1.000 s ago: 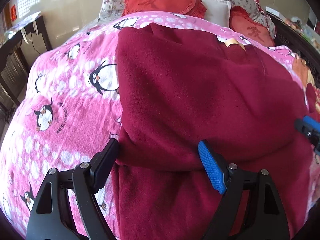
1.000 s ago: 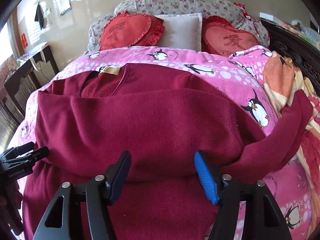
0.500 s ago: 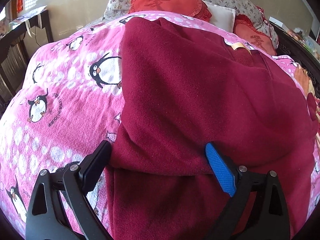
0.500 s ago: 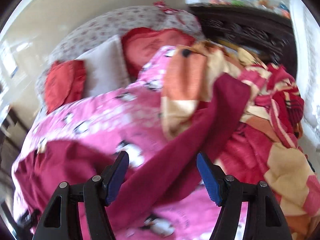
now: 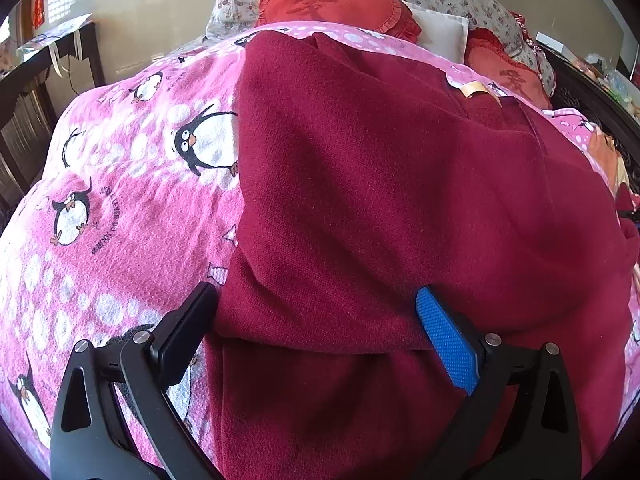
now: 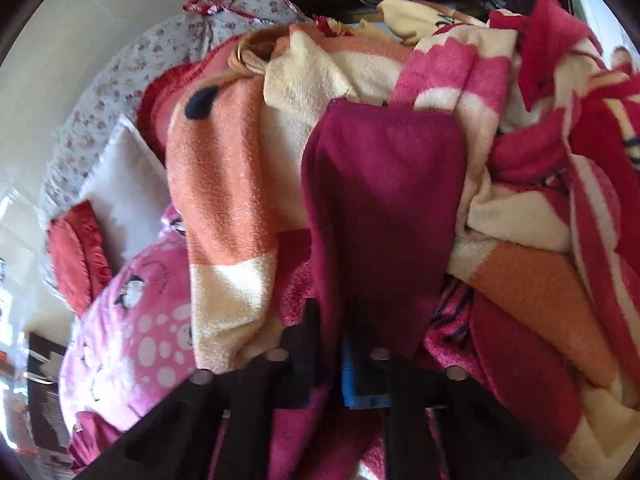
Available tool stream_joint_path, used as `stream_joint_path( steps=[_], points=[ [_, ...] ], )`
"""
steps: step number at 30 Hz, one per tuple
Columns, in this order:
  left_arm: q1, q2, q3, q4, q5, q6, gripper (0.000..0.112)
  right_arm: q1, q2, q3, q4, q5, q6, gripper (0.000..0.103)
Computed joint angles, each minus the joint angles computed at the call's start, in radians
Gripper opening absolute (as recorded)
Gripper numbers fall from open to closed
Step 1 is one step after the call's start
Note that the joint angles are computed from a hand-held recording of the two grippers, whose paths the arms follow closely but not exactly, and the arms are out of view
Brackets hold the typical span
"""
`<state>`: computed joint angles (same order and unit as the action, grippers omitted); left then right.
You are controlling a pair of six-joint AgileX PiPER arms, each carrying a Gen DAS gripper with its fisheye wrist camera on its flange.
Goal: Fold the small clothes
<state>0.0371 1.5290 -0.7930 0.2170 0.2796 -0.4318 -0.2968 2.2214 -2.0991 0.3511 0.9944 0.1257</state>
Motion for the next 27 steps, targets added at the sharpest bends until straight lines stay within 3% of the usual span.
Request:
stream_joint_path(
  steps=[3,5,10,15,18,19,21,22,27],
  points=[
    [0.005,0.001,-0.001,-0.034,-0.005,0.033,0.1,-0.006,-0.142,0.165,0.037,-0.112,-0.132,0.006],
    [0.022,-0.005,-0.005,-0.139,0.001,0.144,0.1,-0.021,-0.239,0.242,0.111,-0.149,-0.216,0.006],
    [0.114,-0.11,-0.002,-0.498,0.085,0.535,0.1,-0.018,-0.415,0.237,0.37,-0.067,-0.458,0.006],
    [0.219,-0.242,0.015,-0.644,0.151,0.69,0.1,0.207,-0.508,0.172,0.401,0.034,-0.574,0.006],
    [0.301,-0.285,0.006,-0.75,0.21,0.79,0.1,0.424,-0.5,0.192,0.366,0.026,-0.581,0.006],
    [0.321,-0.29,0.0,-0.764,0.228,0.806,0.1,0.514,-0.483,0.226,0.354,-0.005,-0.572,0.008],
    [0.348,-0.295,-0.011,-0.768,0.253,0.824,0.1,0.637,-0.424,0.24,0.285,-0.006,-0.521,0.024],
    [0.358,-0.297,-0.011,-0.771,0.258,0.838,0.1,0.703,-0.376,0.229,0.216,0.01,-0.47,0.042],
    [0.389,-0.291,-0.007,-0.827,0.277,0.938,0.1,0.763,-0.357,0.396,0.182,-0.062,-0.434,0.045]
  ],
)
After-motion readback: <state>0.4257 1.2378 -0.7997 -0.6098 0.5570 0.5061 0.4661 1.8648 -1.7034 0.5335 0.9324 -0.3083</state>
